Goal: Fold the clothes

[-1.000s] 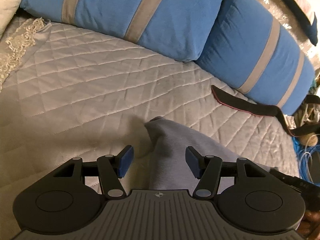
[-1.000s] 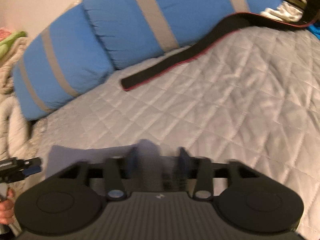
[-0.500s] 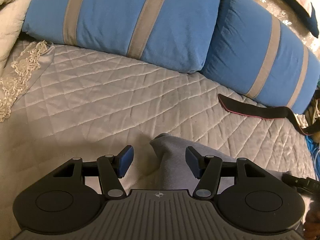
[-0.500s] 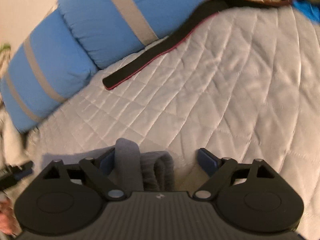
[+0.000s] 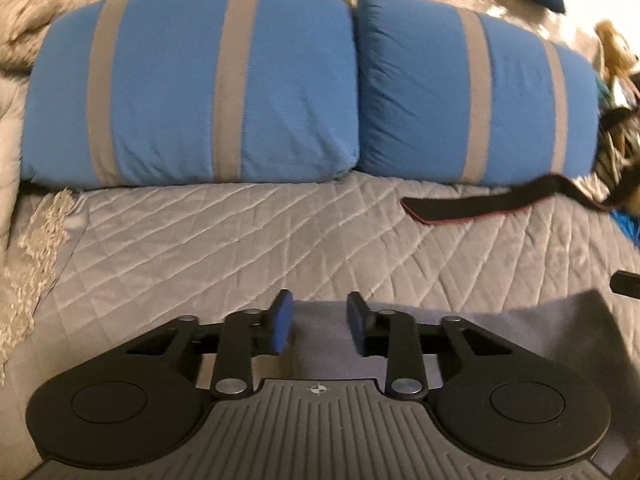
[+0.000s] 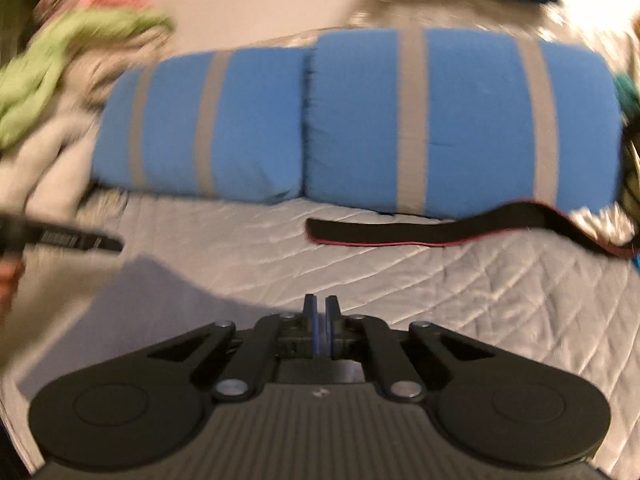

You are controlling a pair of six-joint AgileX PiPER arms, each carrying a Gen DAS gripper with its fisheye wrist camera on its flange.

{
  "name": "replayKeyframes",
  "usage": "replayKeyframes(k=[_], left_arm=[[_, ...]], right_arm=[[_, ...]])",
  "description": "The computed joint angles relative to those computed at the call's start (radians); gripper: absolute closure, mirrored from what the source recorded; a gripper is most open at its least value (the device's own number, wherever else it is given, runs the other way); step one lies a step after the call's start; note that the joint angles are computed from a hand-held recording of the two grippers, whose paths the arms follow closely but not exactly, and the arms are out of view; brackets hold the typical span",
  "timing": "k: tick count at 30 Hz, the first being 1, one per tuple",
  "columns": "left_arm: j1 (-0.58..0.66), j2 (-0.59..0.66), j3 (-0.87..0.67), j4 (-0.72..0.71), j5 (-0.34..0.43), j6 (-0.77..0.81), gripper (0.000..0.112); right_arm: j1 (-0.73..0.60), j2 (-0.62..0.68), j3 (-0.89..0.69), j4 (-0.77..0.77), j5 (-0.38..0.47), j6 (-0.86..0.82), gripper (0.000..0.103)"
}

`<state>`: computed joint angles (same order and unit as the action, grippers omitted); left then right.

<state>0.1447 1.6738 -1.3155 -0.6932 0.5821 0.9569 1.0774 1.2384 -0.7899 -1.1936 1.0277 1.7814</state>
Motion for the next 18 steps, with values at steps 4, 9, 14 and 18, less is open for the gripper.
replayKeyframes(k=[4, 9, 14, 18], left_arm=[[-0.024, 0.0, 0.034, 0.009, -0.031, 0.048, 0.095], [-0.07, 0.054, 0.03, 0.164, -0.049, -0.046, 0.098], [-0.059, 0.109, -0.012, 0.194, -0.009, -0.096, 0.099], [-0.05, 0.123, -0.023, 0.185, 0.005, -0.105, 0.099]], right_arm=[[-0.042, 0.059, -0.034, 0.084, -0.007, -0.089, 0.091], [-0.123, 0.074, -0.034, 0.163, -0.07, -0.096, 0.086], [-0.176, 0.068, -0.023, 0.211, -0.131, -0.09, 0.088], [-0.202, 0.053, -0.024, 0.247, -0.158, -0.099, 0.088]])
